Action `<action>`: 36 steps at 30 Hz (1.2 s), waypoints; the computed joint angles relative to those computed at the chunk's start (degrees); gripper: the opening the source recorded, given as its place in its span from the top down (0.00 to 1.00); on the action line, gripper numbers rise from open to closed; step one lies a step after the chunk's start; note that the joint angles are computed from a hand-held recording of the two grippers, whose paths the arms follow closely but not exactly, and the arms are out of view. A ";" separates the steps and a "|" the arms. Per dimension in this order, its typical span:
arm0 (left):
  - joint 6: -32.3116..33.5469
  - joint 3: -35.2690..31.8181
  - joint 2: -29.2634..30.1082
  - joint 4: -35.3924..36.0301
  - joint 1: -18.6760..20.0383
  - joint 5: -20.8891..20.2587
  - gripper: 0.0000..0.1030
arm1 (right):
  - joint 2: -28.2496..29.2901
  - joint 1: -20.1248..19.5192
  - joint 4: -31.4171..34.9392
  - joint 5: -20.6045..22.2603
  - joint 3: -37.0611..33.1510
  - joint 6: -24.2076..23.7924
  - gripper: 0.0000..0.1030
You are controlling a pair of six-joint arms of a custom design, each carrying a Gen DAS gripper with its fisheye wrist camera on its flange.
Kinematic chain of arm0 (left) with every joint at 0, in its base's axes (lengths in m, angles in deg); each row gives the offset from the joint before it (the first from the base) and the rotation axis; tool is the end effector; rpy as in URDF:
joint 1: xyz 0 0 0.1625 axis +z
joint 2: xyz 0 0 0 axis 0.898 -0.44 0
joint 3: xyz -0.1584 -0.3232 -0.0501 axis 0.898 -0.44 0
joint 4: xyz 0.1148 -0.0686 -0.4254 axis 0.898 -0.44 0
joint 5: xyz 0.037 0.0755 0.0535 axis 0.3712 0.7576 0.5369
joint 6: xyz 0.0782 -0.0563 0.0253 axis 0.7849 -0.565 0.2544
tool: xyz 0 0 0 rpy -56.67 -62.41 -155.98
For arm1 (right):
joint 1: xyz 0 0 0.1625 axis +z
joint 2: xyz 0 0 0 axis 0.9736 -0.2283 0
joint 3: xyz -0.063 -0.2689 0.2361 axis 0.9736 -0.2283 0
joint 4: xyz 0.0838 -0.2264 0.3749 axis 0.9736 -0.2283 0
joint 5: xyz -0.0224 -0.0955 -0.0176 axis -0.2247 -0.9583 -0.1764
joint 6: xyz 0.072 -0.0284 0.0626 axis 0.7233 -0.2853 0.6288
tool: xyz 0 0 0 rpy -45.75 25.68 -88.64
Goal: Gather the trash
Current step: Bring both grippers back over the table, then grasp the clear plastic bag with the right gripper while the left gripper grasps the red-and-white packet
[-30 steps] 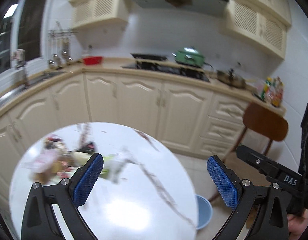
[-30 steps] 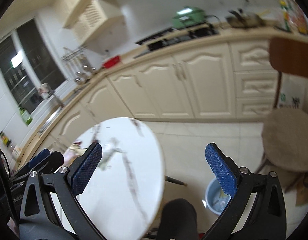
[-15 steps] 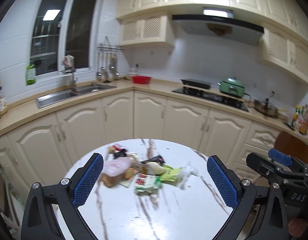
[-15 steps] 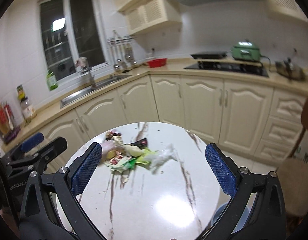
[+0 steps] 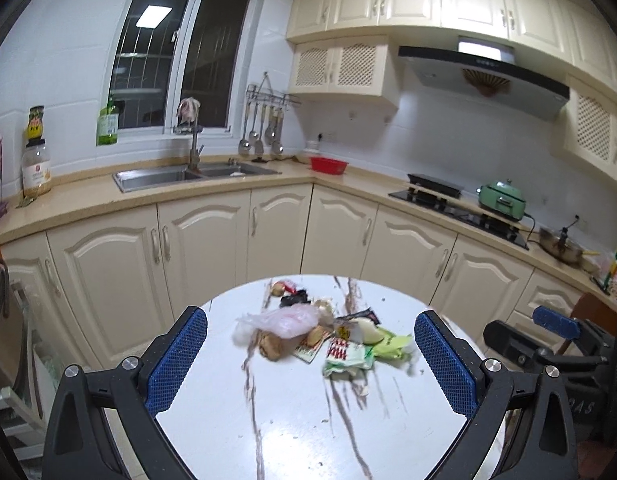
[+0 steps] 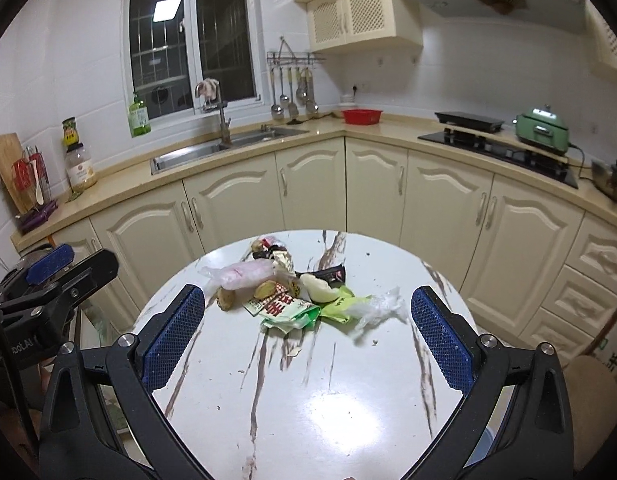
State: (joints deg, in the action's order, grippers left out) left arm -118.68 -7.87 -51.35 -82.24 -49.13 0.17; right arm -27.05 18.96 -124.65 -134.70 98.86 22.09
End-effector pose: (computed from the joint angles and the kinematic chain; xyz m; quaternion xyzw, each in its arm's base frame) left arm -0.5601 -0.3838 0.1003 0.0113 0.7405 -0.5690 0.3573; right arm 0.1941 -0.6821 0.4188 0.4004 -0.8402 0.3258 0.1664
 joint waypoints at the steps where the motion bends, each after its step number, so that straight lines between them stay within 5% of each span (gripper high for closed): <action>1: 0.85 0.67 -0.08 -1.66 0.07 -0.49 0.01 | 0.38 -0.06 0.22 -0.38 -0.38 0.05 0.00; 8: 10.72 2.04 -0.39 -14.13 3.77 -1.21 0.01 | 5.07 -1.23 3.22 -4.47 -5.75 1.32 0.00; 18: 40.35 0.59 0.59 -42.83 13.47 -2.11 0.01 | 15.30 -3.89 10.58 -11.37 -18.04 4.35 0.00; 24: 56.83 -6.09 5.55 -55.82 19.52 -3.68 0.01 | 21.85 -4.96 15.19 -12.60 -26.33 7.09 0.00; 32: 70.27 -17.36 12.89 -62.88 25.60 -5.80 0.01 | 32.44 -5.65 22.20 -12.35 -41.34 10.62 0.01; 36: 75.85 -26.32 18.53 -63.55 28.12 -6.61 0.01 | 38.00 -6.05 26.74 -11.69 -50.51 12.87 0.12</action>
